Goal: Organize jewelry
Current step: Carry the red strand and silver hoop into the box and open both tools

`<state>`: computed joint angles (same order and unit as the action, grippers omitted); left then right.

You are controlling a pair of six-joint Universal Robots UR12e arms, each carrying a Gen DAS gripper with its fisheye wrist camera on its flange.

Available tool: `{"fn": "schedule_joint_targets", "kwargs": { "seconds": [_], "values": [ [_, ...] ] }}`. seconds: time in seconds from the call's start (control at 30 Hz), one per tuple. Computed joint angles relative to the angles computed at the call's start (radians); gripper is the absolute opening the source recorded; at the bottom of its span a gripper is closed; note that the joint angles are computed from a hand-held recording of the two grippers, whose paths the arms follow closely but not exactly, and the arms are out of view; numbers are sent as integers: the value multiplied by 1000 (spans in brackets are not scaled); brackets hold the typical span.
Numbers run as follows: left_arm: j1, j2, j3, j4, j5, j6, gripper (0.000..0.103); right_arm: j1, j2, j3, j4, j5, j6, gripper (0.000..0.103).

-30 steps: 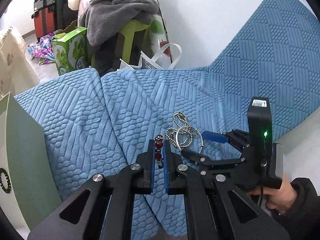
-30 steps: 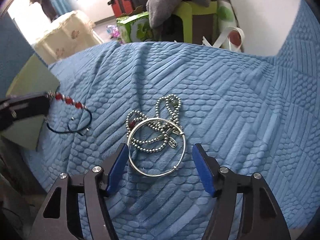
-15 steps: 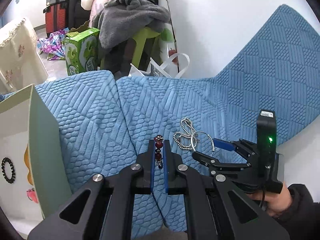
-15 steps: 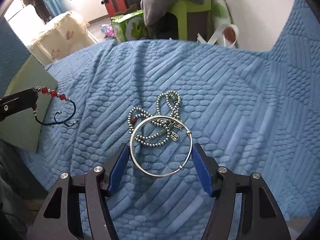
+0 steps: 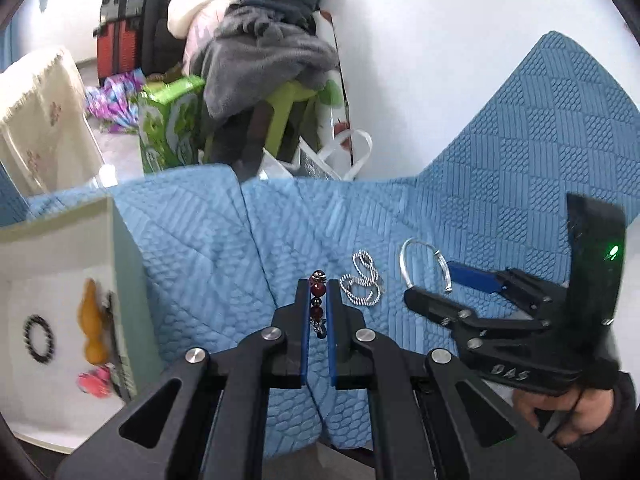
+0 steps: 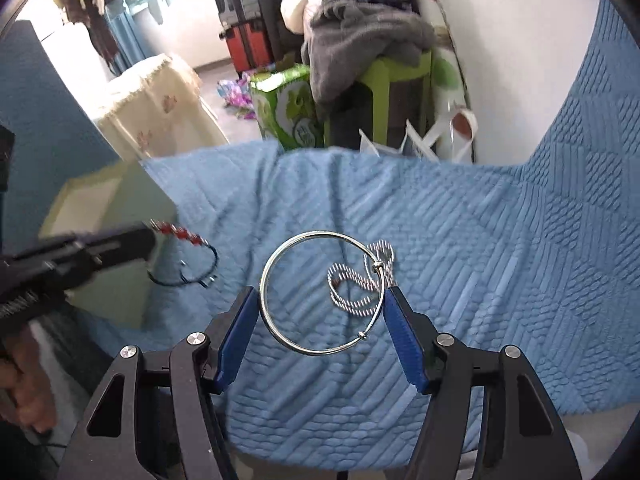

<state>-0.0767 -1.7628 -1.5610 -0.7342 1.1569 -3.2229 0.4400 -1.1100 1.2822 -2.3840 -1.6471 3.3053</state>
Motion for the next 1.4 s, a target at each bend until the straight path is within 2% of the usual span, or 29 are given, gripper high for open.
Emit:
{"fn": "schedule_joint_targets", "kwargs": {
  "seconds": [0.33, 0.57, 0.67, 0.8, 1.03, 1.17, 1.3, 1.4],
  "values": [
    [59, 56, 32, 53, -14, -19, 7, 52, 33, -169, -14, -27, -42, 62],
    [107, 110, 14, 95, 30, -26, 7, 96, 75, -279, -47, -13, -75, 62],
    [129, 130, -12, 109, 43, -29, 7, 111, 101, -315, -38, -6, -59, 62],
    [150, 141, -48, 122, 64, -38, 7, 125, 130, -342, -8, 17, -72, 63],
    [187, 148, -113, 99, 69, -65, 7, 147, 175, -351, 60, 60, -94, 63],
    [195, 148, -137, 79, 83, -69, 7, 160, 203, -365, 99, 62, -118, 63],
    [189, 145, -151, 67, 137, -50, 7, 171, 223, -372, 126, 52, -147, 63],
    [197, 139, -161, 63, 150, -62, 7, 177, 244, -383, 132, 37, -166, 63]
  ]
}}
